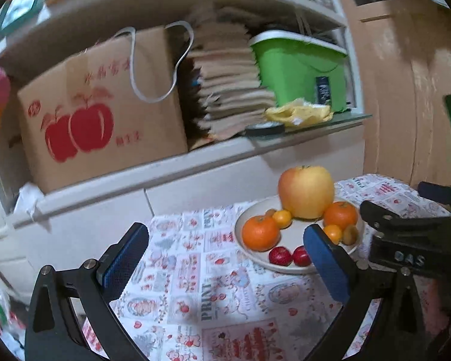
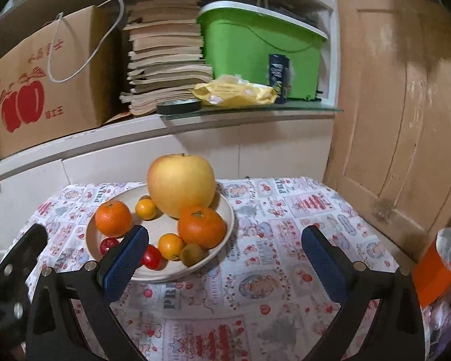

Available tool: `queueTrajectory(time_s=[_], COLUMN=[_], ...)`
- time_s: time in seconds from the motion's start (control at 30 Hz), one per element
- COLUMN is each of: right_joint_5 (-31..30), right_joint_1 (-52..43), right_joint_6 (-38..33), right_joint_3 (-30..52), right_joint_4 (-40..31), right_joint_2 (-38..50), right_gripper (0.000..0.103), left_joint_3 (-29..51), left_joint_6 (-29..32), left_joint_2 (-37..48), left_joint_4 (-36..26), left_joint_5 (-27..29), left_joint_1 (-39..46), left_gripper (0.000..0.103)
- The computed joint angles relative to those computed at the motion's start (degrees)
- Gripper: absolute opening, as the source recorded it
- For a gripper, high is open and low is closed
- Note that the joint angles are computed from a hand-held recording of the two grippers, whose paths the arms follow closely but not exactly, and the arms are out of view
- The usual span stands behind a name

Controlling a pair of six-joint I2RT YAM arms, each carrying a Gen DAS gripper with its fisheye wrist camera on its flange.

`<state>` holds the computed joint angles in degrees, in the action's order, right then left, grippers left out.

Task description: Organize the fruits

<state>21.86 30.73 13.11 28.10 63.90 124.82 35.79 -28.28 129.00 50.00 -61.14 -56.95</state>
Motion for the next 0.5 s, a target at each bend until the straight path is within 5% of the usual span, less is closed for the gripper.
queueTrajectory(time_s=[0.5], right_joint_5=[1.8], right_joint_1=[1.2], right_joint_6=[-1.6], right_joint_3=[-0.2], right_joint_4=[0.5], right_joint_2=[0.1], right_gripper=[0.103], left_joint_3=[-2.8], left_joint_6=[-6.7], left_joint_2=[-1.4], left_joint_4=[0.1], left_joint_5=[7.7], left_joint_1=[5.6], left_gripper=[0.103])
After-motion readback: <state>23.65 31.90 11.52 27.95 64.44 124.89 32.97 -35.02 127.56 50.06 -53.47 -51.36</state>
